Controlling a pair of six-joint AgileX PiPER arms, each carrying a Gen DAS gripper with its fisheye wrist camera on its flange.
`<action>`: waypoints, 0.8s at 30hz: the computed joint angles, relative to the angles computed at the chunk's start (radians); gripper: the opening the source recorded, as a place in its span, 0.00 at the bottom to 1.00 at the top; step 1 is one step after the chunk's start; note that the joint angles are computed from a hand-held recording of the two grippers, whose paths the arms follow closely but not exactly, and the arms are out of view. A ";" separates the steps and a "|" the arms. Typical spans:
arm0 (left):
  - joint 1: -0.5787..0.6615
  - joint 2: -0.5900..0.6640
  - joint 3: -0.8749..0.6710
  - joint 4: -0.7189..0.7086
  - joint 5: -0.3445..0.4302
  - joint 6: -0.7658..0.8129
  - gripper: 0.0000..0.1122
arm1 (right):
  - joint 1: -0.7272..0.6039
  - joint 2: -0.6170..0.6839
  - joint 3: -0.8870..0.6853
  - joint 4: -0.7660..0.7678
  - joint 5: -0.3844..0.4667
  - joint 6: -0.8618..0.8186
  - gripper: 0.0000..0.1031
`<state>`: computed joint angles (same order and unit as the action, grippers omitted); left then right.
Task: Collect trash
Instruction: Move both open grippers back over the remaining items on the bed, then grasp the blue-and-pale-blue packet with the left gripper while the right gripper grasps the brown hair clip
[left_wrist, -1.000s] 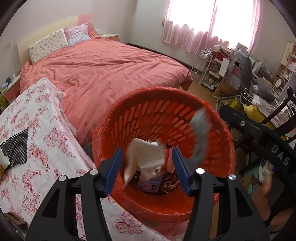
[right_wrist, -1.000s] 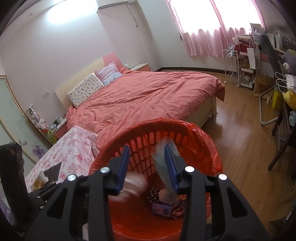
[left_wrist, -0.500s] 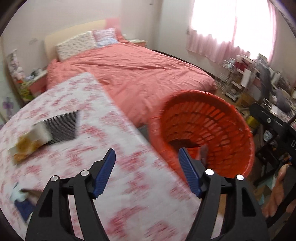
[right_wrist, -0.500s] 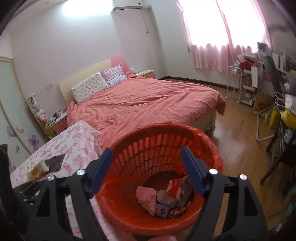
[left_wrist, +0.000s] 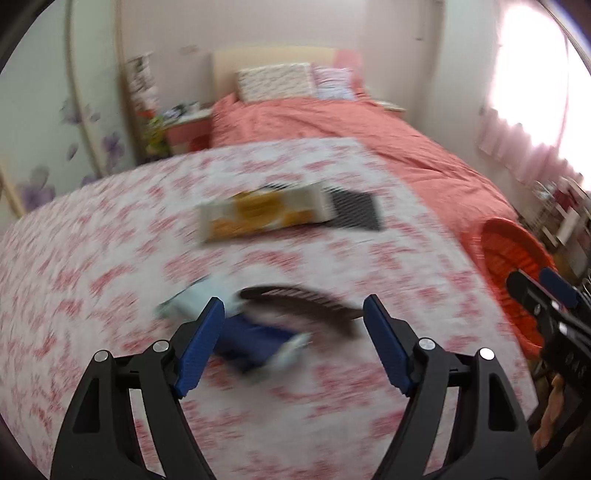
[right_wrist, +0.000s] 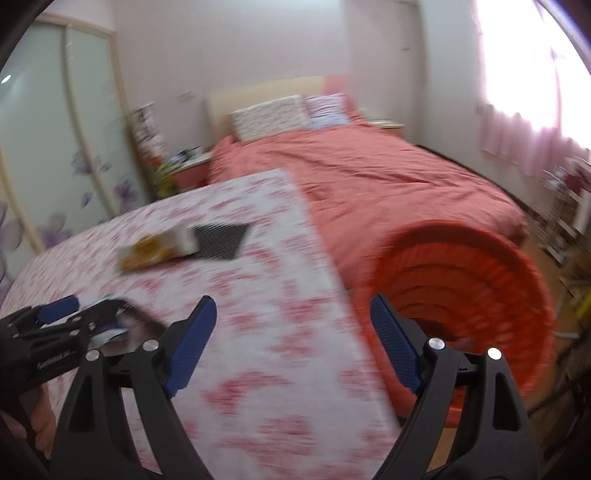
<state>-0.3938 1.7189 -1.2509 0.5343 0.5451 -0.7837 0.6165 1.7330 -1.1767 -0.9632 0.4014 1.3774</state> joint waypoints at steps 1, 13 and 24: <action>0.024 -0.011 0.023 -0.016 -0.009 0.006 0.68 | 0.014 0.027 -0.027 0.050 -0.014 -0.056 0.81; 0.251 -0.111 0.184 -0.069 -0.085 0.024 0.68 | 0.092 0.316 -0.410 0.648 0.062 -0.735 0.61; 0.281 -0.122 0.210 -0.190 -0.118 0.152 0.68 | 0.101 0.472 -0.661 0.765 0.211 -0.895 0.26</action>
<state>-0.1131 1.5968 -1.0413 0.3446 0.4268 -0.6319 0.7180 2.2053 -1.8375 -0.1986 0.6123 0.4823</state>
